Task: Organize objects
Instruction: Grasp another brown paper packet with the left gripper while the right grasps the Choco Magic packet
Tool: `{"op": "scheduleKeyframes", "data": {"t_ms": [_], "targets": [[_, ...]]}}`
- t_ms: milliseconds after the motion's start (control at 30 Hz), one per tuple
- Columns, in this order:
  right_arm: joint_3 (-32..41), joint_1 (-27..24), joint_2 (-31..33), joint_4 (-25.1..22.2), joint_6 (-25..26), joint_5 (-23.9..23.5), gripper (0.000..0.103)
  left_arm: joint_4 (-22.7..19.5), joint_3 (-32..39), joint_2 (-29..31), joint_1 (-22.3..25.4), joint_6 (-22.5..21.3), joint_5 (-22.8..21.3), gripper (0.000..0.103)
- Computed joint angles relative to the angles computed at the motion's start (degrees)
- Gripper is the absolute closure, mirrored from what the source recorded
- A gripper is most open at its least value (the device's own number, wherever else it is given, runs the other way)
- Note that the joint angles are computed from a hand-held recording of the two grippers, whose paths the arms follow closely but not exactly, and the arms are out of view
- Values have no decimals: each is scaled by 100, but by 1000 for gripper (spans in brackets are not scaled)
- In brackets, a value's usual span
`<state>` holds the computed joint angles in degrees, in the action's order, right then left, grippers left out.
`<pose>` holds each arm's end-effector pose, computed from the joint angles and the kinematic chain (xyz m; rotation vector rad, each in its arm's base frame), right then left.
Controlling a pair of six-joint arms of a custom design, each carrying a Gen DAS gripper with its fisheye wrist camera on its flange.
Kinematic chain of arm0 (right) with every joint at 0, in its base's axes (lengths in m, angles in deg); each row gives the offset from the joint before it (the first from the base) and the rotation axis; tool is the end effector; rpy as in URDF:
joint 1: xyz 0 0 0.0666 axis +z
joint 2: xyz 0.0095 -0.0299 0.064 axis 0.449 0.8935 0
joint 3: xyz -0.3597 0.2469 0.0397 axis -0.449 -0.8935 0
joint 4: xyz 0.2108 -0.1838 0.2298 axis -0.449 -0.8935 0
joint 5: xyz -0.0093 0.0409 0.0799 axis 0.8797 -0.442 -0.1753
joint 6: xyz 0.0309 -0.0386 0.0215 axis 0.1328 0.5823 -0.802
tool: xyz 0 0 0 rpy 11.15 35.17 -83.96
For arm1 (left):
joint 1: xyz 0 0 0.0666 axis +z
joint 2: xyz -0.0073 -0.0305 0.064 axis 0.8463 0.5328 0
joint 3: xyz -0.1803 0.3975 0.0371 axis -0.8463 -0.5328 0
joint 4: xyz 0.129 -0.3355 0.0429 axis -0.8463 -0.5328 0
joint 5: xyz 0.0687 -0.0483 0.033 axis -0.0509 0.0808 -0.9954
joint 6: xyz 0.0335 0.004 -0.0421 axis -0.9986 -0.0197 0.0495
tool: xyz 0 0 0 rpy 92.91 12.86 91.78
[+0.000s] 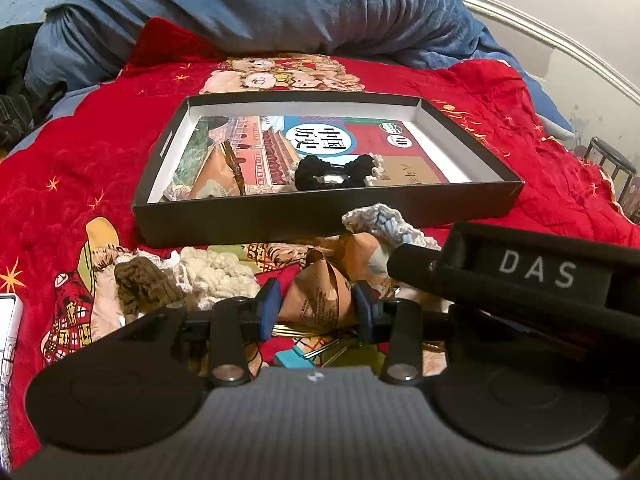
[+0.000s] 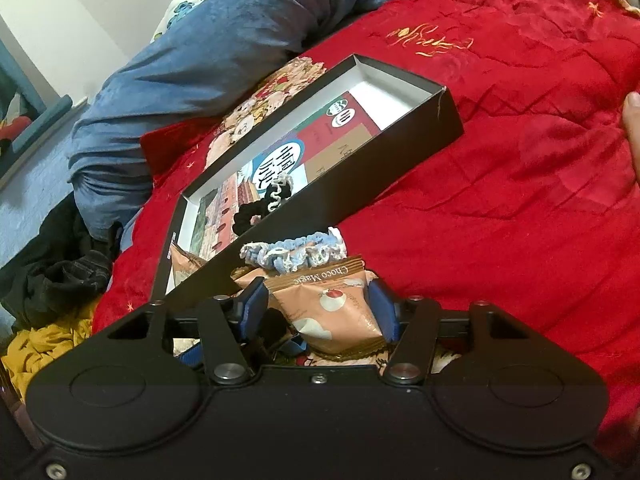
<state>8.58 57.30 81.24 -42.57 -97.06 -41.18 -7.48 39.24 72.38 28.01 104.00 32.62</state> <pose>0.3294 0.1985 0.3103 0.1181 2.2959 0.7764 0.2839 -0.1449 0.3206 -0.2473 2.2604 -0.0125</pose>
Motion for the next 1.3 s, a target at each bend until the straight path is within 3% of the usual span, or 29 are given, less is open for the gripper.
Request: {"op": "scheduleKeyframes", "data": {"t_ms": [233, 1300], "targets": [[-110, -17, 20, 228, -210, -53, 55, -36, 11, 16, -107, -32, -197, 58], [-296, 67, -126, 536, -439, 177, 61, -195, 3, -166, -122, 260, -268, 60]]}}
